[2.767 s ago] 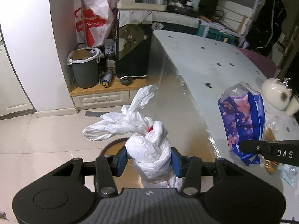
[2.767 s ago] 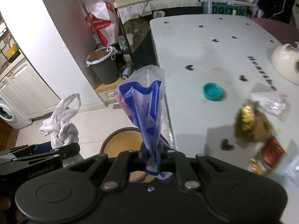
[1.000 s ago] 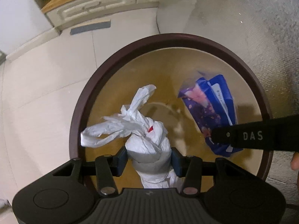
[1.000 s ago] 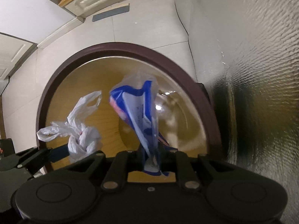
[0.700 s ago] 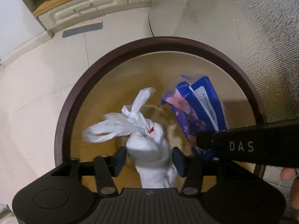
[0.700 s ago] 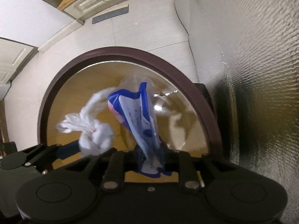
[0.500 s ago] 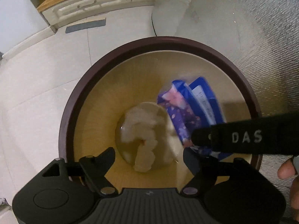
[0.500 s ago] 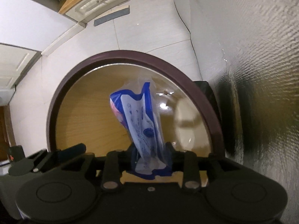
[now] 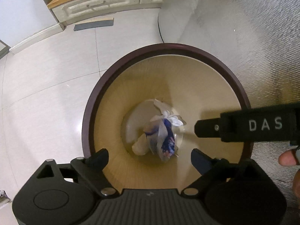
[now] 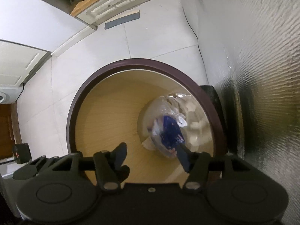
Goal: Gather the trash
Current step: 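Open the left tool over the wastebasket while the right tool releases its bag, then move both open tools back over the table toward the remaining trash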
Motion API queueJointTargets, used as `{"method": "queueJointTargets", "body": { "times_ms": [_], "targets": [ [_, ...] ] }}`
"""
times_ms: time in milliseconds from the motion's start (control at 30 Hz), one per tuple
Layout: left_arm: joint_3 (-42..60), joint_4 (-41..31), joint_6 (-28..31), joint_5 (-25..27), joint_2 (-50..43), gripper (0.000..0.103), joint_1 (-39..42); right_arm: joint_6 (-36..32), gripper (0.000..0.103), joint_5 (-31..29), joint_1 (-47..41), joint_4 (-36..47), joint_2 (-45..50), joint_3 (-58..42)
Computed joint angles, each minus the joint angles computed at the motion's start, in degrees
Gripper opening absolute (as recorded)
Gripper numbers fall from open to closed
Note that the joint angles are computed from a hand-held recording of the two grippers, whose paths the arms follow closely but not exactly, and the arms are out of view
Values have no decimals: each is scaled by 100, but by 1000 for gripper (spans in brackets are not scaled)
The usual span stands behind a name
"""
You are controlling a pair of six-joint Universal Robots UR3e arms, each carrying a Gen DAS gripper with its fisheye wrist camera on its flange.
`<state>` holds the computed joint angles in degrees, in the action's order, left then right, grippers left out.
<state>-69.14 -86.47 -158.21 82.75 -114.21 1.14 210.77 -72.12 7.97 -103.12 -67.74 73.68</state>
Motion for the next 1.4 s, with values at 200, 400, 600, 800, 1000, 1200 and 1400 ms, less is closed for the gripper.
{"method": "queueJointTargets", "body": {
  "times_ms": [200,400,600,800,1000,1200,1400],
  "targets": [
    [-23,-273,142,-67,340,103,266,-92,79,-86,-1,363,-381,-28],
    [129,-615,38,-32,635,103,461,-93,98,-410,144,651,-689,-281],
    [269,-998,83,-46,1094,103,761,-324,103,-828,328,1154,-867,-741],
    [600,-1554,186,-219,1614,103,1120,-409,103,-1150,504,1660,-1146,-1188],
    [1316,-2312,373,-590,2014,103,1483,-295,103,-1461,702,2151,-1416,-1831],
    [2226,-3128,581,-975,2324,103,1825,-144,103,-1837,1008,2845,-1414,-3007],
    [3294,-3957,834,-1291,2527,103,2215,-106,103,-2214,1221,3618,-1313,-4444]
  ]
}}
